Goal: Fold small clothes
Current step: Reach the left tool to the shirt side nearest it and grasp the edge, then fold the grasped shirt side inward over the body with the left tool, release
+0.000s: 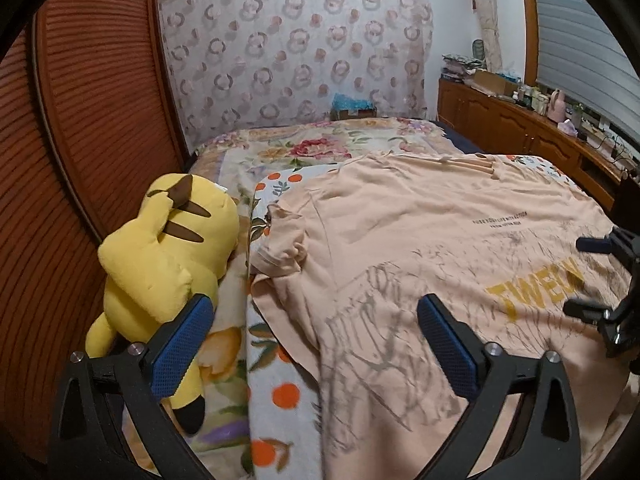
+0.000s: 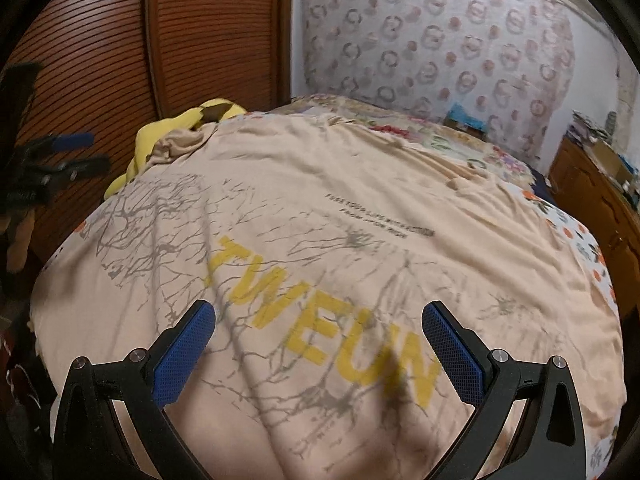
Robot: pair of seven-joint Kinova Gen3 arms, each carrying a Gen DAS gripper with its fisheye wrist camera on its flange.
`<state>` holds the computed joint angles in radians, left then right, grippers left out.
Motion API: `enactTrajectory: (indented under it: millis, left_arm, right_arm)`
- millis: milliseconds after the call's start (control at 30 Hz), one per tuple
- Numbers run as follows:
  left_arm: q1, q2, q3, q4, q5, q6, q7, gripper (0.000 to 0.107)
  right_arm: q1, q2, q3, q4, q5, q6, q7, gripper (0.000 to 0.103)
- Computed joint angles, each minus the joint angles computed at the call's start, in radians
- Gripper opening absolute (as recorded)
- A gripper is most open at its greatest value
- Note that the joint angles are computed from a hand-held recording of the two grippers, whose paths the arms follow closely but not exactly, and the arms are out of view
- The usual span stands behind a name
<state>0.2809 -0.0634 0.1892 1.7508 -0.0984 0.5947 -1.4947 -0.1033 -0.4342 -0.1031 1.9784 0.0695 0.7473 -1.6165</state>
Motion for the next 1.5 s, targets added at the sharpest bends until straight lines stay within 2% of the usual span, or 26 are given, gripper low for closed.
enactTrajectory:
  millis: [67, 200, 333, 433, 467, 500, 533, 600, 633, 767, 833, 1033, 1167, 1267, 1300, 1333, 1400, 1467, 1500]
  left_arm:
    - [-0.007, 0.032, -0.021, -0.032, 0.05, 0.021, -0.061, 0.093]
    - [-0.028, 0.102, -0.04, -0.105, 0.146, 0.087, -0.165, 0.07]
    - [-0.047, 0.174, -0.046, -0.168, 0.195, 0.121, -0.203, 0.052]
    - [-0.042, 0.225, -0.055, -0.217, 0.169, 0.15, -0.178, 0.046]
    - [-0.041, 0.243, -0.057, -0.235, 0.161, 0.164, -0.176, 0.044]
    - [-0.04, 0.254, -0.058, -0.246, 0.156, 0.173, -0.175, 0.037]
    - [-0.038, 0.266, -0.06, -0.259, 0.148, 0.183, -0.17, 0.025]
    - [-0.051, 0.271, -0.056, -0.266, 0.168, 0.19, -0.189, 0.01]
    - [-0.061, 0.263, -0.052, -0.262, 0.19, 0.184, -0.206, 0.009]
    - [-0.074, 0.211, -0.051, -0.251, 0.23, 0.154, -0.227, 0.007]
    - [-0.077, 0.2, -0.044, -0.272, 0.249, 0.17, -0.245, 0.007]
    - [-0.033, 0.197, -0.024, -0.365, 0.242, 0.22, -0.251, 0.007]
    - [0.03, 0.214, -0.001, -0.417, 0.211, 0.25, -0.244, 0.007]
    - [0.042, 0.209, 0.009, -0.422, 0.243, 0.255, -0.268, 0.01]
    - [0.037, 0.201, 0.012, -0.413, 0.27, 0.247, -0.293, 0.017]
    - [0.036, 0.192, 0.014, -0.403, 0.284, 0.238, -0.309, 0.03]
    - [0.043, 0.171, 0.004, -0.374, 0.293, 0.21, -0.324, 0.046]
    - [0.025, 0.156, 0.004, -0.352, 0.322, 0.204, -0.358, 0.053]
    - [0.021, 0.149, -0.001, -0.339, 0.325, 0.2, -0.362, 0.063]
  right_arm:
    - [-0.016, 0.008, 0.017, -0.004, -0.009, 0.008, 0.024, 0.103]
    - [-0.034, 0.017, 0.053, -0.003, -0.031, 0.009, 0.078, 0.103]
    - [-0.019, 0.036, 0.036, 0.008, -0.03, -0.004, 0.08, 0.103]
    - [-0.019, 0.032, 0.037, 0.009, -0.035, -0.005, 0.086, 0.103]
    - [-0.004, 0.031, 0.019, 0.011, -0.021, -0.001, 0.071, 0.103]
    - [0.011, 0.036, -0.003, 0.01, -0.004, 0.002, 0.053, 0.103]
    - [0.021, 0.043, -0.024, 0.009, 0.013, 0.005, 0.033, 0.103]
    - [0.033, 0.046, -0.062, 0.012, 0.05, 0.008, -0.002, 0.103]
    - [0.047, 0.048, -0.091, 0.013, 0.08, 0.004, -0.032, 0.103]
    - [0.042, 0.047, -0.117, 0.017, 0.136, 0.011, -0.083, 0.103]
    - [0.036, 0.063, -0.12, 0.008, 0.147, 0.01, -0.105, 0.103]
    - [0.01, 0.064, -0.11, 0.008, 0.164, 0.016, -0.133, 0.103]
    - [-0.006, 0.068, -0.075, 0.002, 0.154, 0.016, -0.11, 0.103]
    - [-0.008, 0.068, -0.061, 0.005, 0.147, 0.009, -0.095, 0.103]
    - [-0.008, 0.068, -0.062, 0.005, 0.146, 0.01, -0.094, 0.103]
    - [-0.006, 0.068, -0.064, 0.005, 0.145, 0.01, -0.095, 0.103]
    - [-0.005, 0.067, -0.066, 0.006, 0.144, 0.009, -0.095, 0.103]
    - [-0.002, 0.067, -0.069, 0.007, 0.145, 0.008, -0.098, 0.103]
    - [-0.002, 0.067, -0.069, 0.007, 0.145, 0.008, -0.098, 0.103]
